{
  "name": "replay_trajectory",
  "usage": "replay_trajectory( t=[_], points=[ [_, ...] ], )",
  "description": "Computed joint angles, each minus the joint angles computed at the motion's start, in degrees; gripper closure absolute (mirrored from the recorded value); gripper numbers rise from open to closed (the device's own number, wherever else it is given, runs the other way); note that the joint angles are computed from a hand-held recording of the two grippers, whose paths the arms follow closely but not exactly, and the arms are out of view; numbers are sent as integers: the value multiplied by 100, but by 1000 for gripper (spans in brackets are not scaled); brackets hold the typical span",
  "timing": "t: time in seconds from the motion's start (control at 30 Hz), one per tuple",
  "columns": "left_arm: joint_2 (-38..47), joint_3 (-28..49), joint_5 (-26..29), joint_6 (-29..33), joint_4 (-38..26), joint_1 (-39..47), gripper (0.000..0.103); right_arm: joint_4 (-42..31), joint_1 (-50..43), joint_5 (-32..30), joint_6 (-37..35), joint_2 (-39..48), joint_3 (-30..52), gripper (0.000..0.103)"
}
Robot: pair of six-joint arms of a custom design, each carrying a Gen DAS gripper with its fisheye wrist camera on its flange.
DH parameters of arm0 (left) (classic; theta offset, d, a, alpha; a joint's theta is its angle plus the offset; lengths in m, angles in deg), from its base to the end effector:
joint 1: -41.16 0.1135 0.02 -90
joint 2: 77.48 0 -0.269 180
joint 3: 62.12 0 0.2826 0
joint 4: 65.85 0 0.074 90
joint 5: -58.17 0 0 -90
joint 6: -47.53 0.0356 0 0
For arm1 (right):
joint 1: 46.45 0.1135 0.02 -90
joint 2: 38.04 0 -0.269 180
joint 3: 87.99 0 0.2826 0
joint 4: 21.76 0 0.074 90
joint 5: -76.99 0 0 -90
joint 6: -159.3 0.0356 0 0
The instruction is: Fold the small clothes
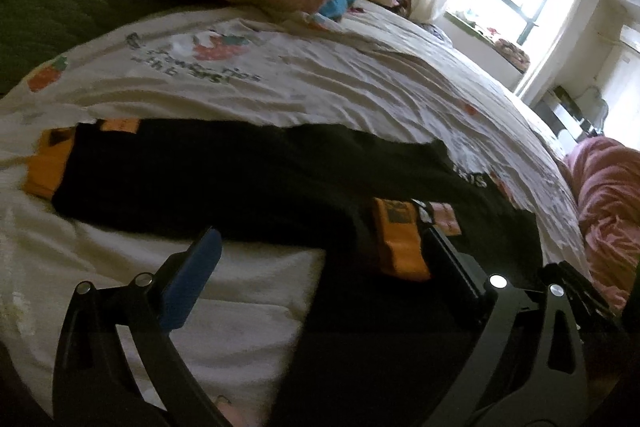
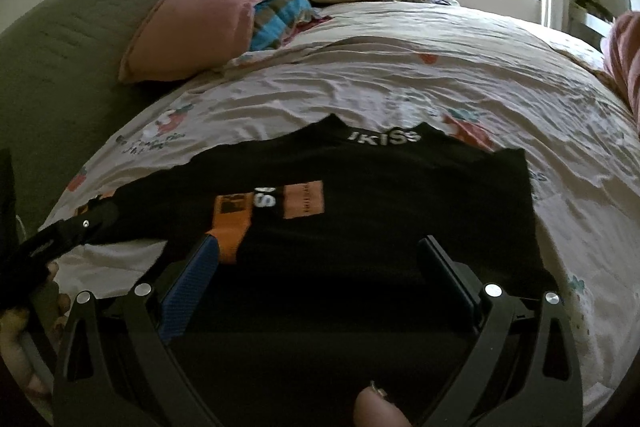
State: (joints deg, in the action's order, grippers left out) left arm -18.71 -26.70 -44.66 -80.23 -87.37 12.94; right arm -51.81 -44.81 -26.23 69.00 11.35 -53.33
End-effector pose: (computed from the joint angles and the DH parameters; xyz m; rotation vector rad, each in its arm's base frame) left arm 0.1950 -0.0957 0.1548 -0.3045 2.3304 -0.3098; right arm 0.1950 0.0137 0.1693 -0.1526 2.3387 0.2826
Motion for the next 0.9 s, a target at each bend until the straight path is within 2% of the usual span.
replay_trajectory(
  t=[0.17,0.5,0.73,0.9],
  points=[
    [-349,-113,-40,94,-222,289,10,43,706,376,266,-12,61,5],
    [-1089,-417,293,419,-547,1335,10,267,2041,1088,761,340,342,5],
    [-1361,-597,607,692,-636,2173,10,557,2871,1493,982,835,625,5],
    [-1228,-680,876,824,-525,2753,10,742,3275,1678,1077,1216,783,5]
  ],
)
